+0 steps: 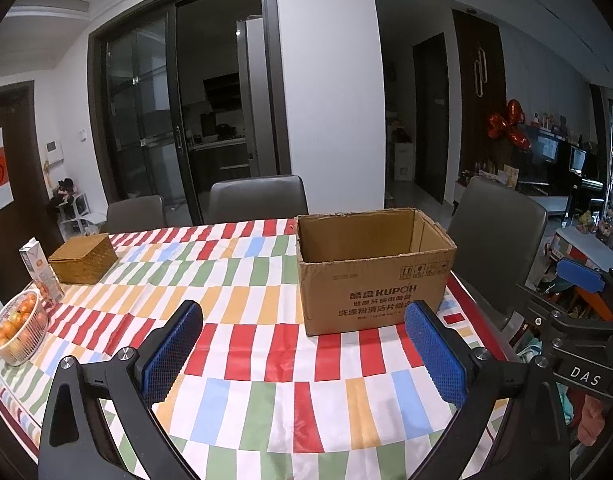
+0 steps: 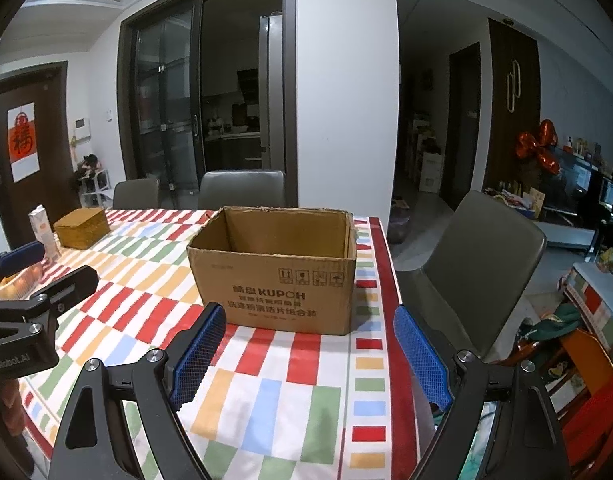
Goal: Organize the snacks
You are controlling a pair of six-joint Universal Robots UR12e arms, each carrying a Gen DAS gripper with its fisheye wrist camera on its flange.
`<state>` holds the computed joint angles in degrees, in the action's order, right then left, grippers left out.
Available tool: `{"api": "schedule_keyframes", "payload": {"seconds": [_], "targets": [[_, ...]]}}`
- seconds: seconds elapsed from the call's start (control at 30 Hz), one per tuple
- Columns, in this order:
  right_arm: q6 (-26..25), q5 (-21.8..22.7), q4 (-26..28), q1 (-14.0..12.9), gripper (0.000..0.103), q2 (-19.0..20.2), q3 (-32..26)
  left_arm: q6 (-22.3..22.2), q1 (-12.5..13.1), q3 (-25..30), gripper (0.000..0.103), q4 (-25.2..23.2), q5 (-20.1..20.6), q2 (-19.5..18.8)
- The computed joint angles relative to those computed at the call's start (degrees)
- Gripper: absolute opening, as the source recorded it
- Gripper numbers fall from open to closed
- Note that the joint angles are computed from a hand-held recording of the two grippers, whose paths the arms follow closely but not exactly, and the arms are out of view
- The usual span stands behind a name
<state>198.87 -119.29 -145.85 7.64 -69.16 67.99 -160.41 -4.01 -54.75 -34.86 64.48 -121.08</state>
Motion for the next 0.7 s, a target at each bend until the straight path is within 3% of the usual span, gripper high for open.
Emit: {"api": "schedule_keyframes", "payload": {"seconds": [0.7], "targets": [[-0.59, -0.96, -0.20, 0.37, 0.087, -0.05, -0.04, -0.60, 0.10, -0.20, 0.103, -0.22, 0.31, 0.26]]}}
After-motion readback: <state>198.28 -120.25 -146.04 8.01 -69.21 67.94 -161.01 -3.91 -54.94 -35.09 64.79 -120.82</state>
